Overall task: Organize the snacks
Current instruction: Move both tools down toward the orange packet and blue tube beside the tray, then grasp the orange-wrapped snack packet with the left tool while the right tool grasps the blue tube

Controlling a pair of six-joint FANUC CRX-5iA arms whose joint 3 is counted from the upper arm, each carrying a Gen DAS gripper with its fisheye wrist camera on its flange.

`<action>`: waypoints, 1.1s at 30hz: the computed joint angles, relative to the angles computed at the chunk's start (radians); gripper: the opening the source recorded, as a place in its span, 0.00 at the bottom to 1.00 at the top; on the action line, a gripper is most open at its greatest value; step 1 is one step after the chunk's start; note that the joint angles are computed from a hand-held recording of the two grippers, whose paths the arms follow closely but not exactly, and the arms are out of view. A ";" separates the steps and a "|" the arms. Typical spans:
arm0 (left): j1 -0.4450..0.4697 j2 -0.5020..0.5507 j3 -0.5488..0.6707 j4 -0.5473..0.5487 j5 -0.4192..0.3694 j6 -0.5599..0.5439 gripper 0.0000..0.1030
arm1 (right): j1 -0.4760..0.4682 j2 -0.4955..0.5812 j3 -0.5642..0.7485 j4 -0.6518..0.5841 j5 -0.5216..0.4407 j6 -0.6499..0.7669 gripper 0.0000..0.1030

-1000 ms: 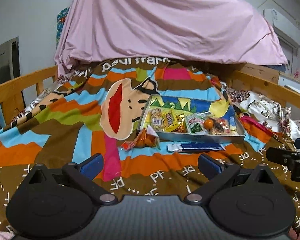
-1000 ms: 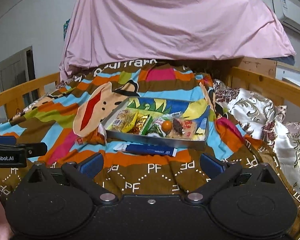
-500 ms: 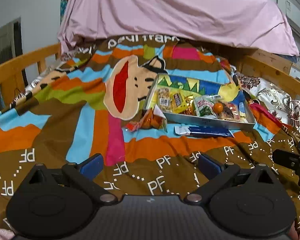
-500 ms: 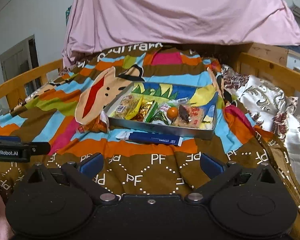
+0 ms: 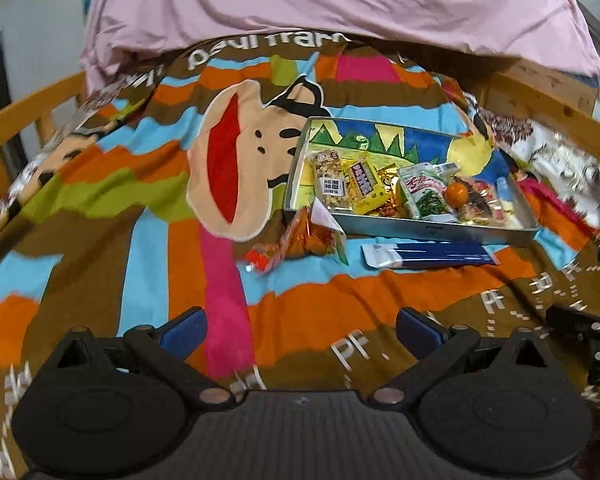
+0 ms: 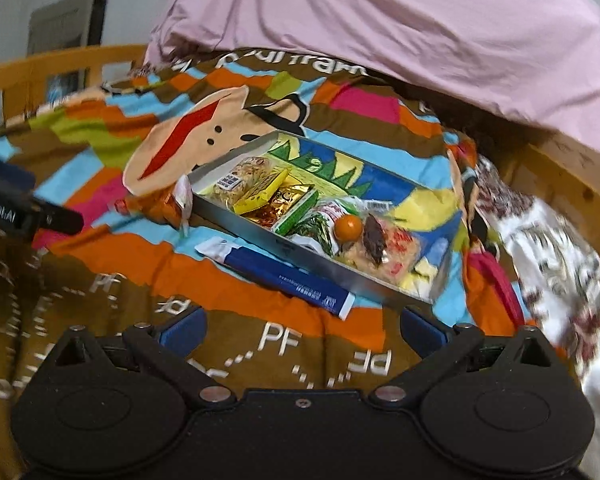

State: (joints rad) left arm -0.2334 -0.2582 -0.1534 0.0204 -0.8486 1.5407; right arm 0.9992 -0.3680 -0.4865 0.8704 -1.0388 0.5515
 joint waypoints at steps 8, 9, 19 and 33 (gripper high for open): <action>0.033 0.105 0.016 0.063 0.091 -0.097 1.00 | -0.107 0.117 -0.026 0.092 0.133 0.090 0.99; 0.039 0.112 0.012 0.078 0.109 -0.114 1.00 | -0.114 0.126 -0.030 0.104 0.150 0.101 0.99; 0.036 0.212 0.038 0.004 0.240 -0.252 1.00 | -0.156 0.204 -0.042 0.227 0.212 0.102 0.94; 0.042 0.266 -0.029 0.230 0.355 -0.703 0.85 | -0.186 0.265 -0.041 0.280 0.242 0.151 0.69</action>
